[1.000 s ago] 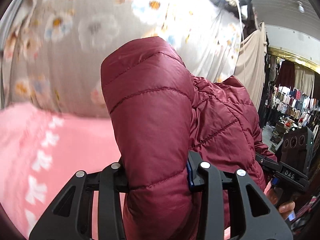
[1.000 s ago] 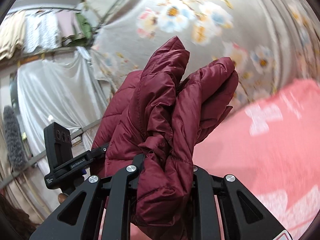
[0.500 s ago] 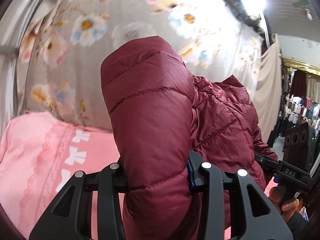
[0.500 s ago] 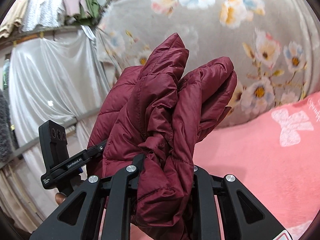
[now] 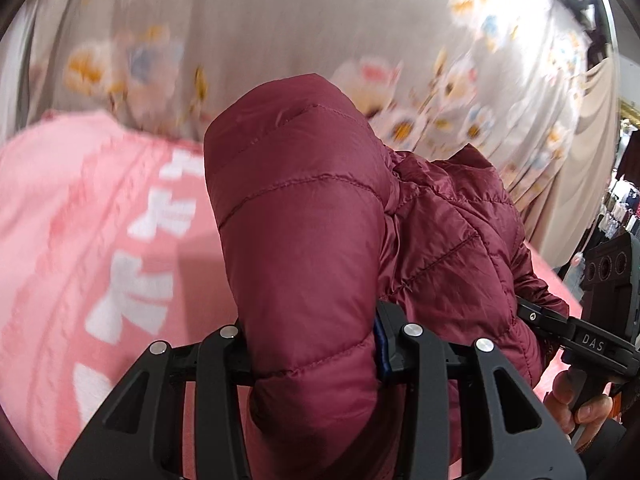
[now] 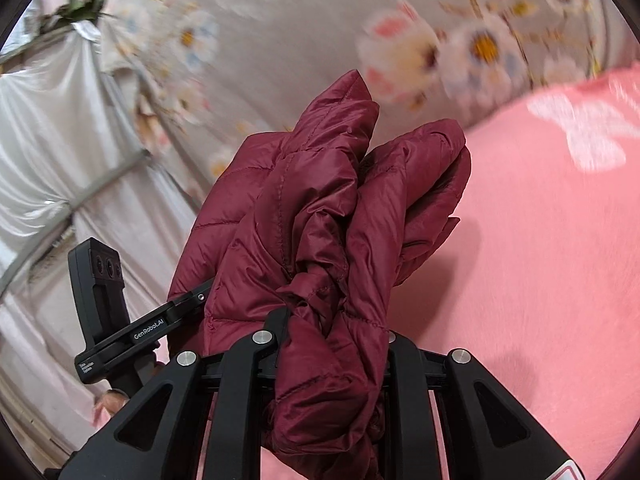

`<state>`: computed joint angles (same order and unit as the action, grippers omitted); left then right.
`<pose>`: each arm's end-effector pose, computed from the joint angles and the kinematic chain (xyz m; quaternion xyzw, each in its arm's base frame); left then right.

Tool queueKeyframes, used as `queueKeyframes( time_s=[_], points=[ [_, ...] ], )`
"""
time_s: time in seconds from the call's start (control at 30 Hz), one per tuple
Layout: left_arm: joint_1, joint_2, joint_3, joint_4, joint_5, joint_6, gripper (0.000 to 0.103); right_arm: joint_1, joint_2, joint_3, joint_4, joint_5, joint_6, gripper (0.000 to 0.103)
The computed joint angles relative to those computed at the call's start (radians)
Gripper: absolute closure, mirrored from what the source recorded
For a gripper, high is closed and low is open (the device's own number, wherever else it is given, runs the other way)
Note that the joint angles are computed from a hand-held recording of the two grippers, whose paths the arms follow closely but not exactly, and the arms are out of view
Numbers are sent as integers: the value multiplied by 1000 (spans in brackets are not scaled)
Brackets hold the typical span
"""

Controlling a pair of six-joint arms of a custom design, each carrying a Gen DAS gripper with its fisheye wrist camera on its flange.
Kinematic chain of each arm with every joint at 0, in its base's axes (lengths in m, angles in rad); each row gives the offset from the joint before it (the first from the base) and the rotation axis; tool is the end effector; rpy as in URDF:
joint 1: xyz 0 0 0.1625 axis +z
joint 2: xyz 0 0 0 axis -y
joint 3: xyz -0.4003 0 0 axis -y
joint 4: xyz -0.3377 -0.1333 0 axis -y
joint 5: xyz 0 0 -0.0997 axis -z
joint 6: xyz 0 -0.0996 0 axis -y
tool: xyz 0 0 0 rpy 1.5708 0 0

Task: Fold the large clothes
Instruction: 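Lift the gripped jacket end with both grippers and fold it over, then lower the folded end onto the jacket and press with both grippers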

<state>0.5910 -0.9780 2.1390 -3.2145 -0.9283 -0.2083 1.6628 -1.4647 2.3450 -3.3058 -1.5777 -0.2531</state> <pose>-0.2940 -0.4297 0.1604 0.2767 0.8820 -0.3595 0.1271 0.1686 -0.3842 0.3100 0.1548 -0.8968 0.4129 0.0365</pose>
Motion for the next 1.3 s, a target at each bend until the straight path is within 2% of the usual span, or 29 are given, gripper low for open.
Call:
queueKeyframes(
  time_s=[0.1,0.17,0.2,0.3,0.33,0.37,0.4,0.47,0.53,0.57,0.63,0.7,0.77,0.8,0.83,0.93,1.0,1.03,1.07,1.13,1.3],
  points=[
    [49,44,-8,33,-10,-19,63,-40,55,6,-19,-31,0,86],
    [62,67,5,4,19,-20,55,-71,79,19,-50,-48,6,84],
    [72,68,13,-12,9,-28,49,-92,83,19,-39,-36,18,83],
    [93,57,14,5,-8,-87,38,-135,63,6,39,19,62,75],
    [90,55,15,15,7,-105,34,-134,62,2,49,9,70,71],
    [80,55,14,33,39,-124,27,-128,59,4,56,-11,78,64],
    [64,54,14,59,87,-145,19,-113,49,10,62,-50,86,60],
    [22,36,19,169,191,-233,11,-95,21,34,58,-100,86,49],
    [0,-5,26,270,209,-326,11,-84,-39,75,64,-132,81,49],
    [-10,-40,31,351,208,-404,11,-87,-85,102,77,-126,77,48],
    [-17,-83,39,408,183,-485,11,-96,-142,131,91,-109,76,48],
    [-40,-120,59,417,163,-544,11,-75,-170,132,108,-122,77,54],
    [-65,-130,51,465,173,-580,11,-11,-150,115,111,-213,50,89],
    [-85,-130,43,500,179,-593,11,17,-133,108,113,-260,42,92],
    [-99,-126,34,532,186,-604,11,41,-117,109,104,-301,43,94],
    [-147,-94,2,688,235,-662,11,62,-102,152,56,-358,63,96],
    [-162,-58,-29,821,268,-715,11,24,-116,178,63,-336,105,96],
    [-160,-41,-36,850,268,-726,11,-1,-119,185,76,-319,121,96],
    [-157,-28,-36,855,265,-734,9,-28,-117,192,86,-305,126,97],
    [-152,-15,-24,842,265,-760,9,-34,-119,201,84,-307,111,97],
    [-129,-12,-15,809,241,-791,9,70,-157,179,133,-441,162,94]
  ],
)
